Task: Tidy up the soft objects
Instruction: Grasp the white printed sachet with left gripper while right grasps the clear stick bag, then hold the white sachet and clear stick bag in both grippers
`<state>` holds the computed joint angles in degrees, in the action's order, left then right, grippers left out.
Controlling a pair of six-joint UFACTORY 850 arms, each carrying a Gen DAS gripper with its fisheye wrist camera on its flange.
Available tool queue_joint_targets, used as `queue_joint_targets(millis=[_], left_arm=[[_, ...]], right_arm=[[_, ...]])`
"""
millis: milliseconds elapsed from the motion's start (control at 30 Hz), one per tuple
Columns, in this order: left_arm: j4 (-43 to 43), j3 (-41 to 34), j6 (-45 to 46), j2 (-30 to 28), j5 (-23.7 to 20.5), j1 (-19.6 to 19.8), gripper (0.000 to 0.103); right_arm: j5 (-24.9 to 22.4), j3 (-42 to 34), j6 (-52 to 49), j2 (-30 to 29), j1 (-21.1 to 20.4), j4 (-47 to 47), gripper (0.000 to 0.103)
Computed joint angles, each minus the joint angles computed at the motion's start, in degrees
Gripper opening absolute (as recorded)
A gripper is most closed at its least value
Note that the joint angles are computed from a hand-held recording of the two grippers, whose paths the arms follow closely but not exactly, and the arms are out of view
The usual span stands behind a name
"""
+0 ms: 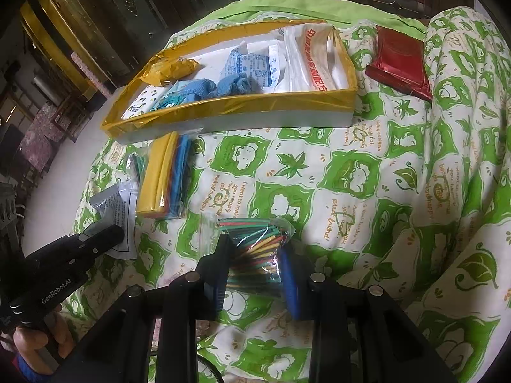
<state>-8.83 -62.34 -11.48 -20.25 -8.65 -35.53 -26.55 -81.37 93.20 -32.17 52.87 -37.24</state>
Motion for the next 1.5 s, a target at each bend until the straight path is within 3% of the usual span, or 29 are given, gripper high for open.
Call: queue_joint_targets(millis=[867,1133,1500], left_arm=[[-5.77,4.87,2.94,5.79,1.27,-0.67,0.025],[-17.88,5.94,13.34,7.78,1.29,-0.58,0.025],[-23.69,5.38,19.42,7.72,-0.31,-1.79,0.025]], right_arm=[[2.39,1.77,8.89,2.34,0.6,-9.53,0.032],[2.72,2.26,11.31,2.88,0.91,-11.77,0.032],[2.86,2.81,13.5,3.35,1.08,-13.8,0.032]])
